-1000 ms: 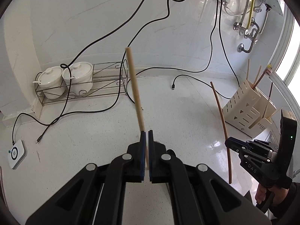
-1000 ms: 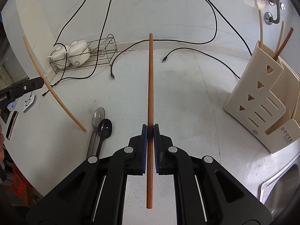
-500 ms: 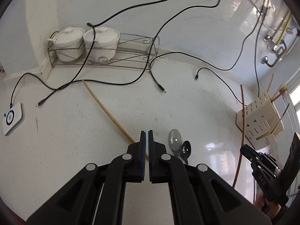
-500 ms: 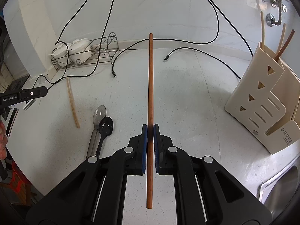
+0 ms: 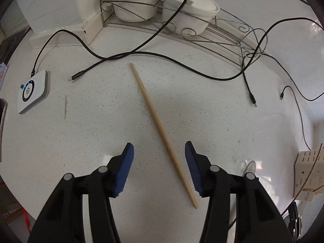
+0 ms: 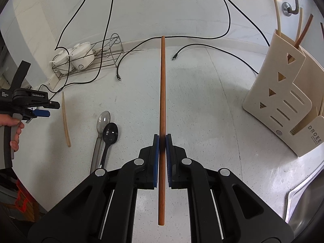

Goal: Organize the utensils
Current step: 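Lift the bamboo chopstick upright with the left gripper while the right gripper holds the brown one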

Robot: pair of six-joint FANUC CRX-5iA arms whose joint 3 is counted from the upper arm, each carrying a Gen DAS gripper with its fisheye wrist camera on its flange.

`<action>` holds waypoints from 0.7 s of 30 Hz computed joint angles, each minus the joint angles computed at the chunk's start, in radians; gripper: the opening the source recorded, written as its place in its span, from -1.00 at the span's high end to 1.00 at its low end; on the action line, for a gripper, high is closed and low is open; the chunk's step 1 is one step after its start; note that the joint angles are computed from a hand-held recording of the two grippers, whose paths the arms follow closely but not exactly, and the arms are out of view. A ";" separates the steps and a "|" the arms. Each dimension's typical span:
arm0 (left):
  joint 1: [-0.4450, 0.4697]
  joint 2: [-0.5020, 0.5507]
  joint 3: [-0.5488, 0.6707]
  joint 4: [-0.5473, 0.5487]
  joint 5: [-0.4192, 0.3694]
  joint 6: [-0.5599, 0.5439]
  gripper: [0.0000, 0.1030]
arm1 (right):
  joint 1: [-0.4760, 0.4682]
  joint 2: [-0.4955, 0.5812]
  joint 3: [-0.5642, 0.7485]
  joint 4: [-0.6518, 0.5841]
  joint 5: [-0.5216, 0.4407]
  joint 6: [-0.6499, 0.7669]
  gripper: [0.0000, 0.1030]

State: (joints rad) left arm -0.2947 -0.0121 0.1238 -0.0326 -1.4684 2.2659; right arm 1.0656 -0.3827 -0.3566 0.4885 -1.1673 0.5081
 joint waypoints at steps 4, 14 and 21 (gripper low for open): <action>0.006 0.038 0.029 -0.009 -0.038 0.006 0.00 | -0.010 -0.007 -0.009 -0.005 0.016 -0.005 0.88; -0.009 0.138 0.110 -0.029 -0.134 0.032 0.00 | -0.028 -0.013 -0.010 -0.008 0.045 0.038 0.88; -0.020 0.175 0.136 -0.054 -0.171 0.066 -0.03 | -0.045 -0.023 -0.011 -0.020 0.066 0.074 0.88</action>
State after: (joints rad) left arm -0.3151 0.1631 0.2602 -0.0863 -1.6394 2.3320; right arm 1.0210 -0.4052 -0.3672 0.4681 -1.1014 0.5817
